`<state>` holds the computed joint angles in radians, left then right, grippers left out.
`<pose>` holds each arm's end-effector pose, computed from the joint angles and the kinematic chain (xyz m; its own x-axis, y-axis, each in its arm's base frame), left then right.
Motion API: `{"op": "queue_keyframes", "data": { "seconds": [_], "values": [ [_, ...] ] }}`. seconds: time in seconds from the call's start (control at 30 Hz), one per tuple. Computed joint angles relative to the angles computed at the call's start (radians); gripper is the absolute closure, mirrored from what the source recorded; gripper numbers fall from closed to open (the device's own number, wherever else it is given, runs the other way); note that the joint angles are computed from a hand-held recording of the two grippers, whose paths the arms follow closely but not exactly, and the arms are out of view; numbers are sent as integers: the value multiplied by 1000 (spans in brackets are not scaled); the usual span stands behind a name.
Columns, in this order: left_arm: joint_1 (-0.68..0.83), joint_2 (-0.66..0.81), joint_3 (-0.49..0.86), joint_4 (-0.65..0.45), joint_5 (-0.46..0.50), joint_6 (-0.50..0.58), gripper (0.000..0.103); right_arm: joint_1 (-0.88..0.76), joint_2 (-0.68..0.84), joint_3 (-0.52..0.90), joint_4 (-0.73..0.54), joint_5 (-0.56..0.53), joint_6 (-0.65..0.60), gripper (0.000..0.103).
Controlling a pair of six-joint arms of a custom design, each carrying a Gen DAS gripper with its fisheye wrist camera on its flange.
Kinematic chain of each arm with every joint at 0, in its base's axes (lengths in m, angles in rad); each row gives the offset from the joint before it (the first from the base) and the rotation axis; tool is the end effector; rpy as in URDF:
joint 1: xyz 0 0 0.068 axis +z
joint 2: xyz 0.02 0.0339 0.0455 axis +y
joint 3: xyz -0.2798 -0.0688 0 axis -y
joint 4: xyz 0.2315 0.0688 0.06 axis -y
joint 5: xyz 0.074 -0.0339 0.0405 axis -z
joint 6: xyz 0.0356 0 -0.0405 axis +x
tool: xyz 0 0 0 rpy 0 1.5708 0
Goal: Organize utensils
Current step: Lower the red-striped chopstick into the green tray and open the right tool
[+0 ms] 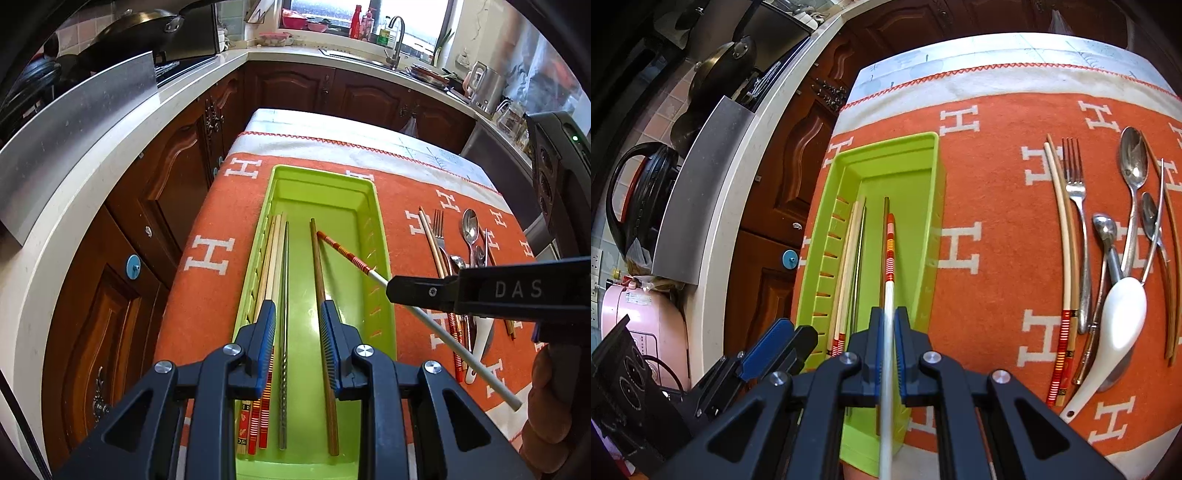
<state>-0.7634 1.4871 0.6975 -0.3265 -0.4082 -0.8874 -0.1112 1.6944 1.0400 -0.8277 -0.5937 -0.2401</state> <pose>0.1897 -0.1620 0.1744 -0.8042 -0.2155 -0.5539 -0.1822 0.9765 -0.1154 0.2843 -0.0117 0.1948 -0.9717 -0.0898 -0.2185 -0.1939 0.8318 0.5202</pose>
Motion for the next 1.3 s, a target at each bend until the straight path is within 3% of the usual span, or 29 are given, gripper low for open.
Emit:
{"op": "queue_keyframes", "data": {
  "seconds": [0.37,0.5,0.7,0.83,1.2,1.3],
  "values": [
    [1,-34,-8,-24,-7,-20,80,35,53,25,6,-58,118,95],
    [11,-55,-11,-35,-7,-17,80,63,26,11,14,-47,105,79],
    [19,-70,-16,-42,-6,-13,79,76,-18,-17,28,-23,37,79],
    [17,-75,-16,-48,-16,-15,72,70,-58,-47,57,7,-8,79],
    [12,-82,-5,-75,-28,-21,70,12,-114,-99,88,40,-122,79],
    [10,-81,-2,-79,-33,-23,63,-12,-131,-109,87,36,-154,79]
  ]
}}
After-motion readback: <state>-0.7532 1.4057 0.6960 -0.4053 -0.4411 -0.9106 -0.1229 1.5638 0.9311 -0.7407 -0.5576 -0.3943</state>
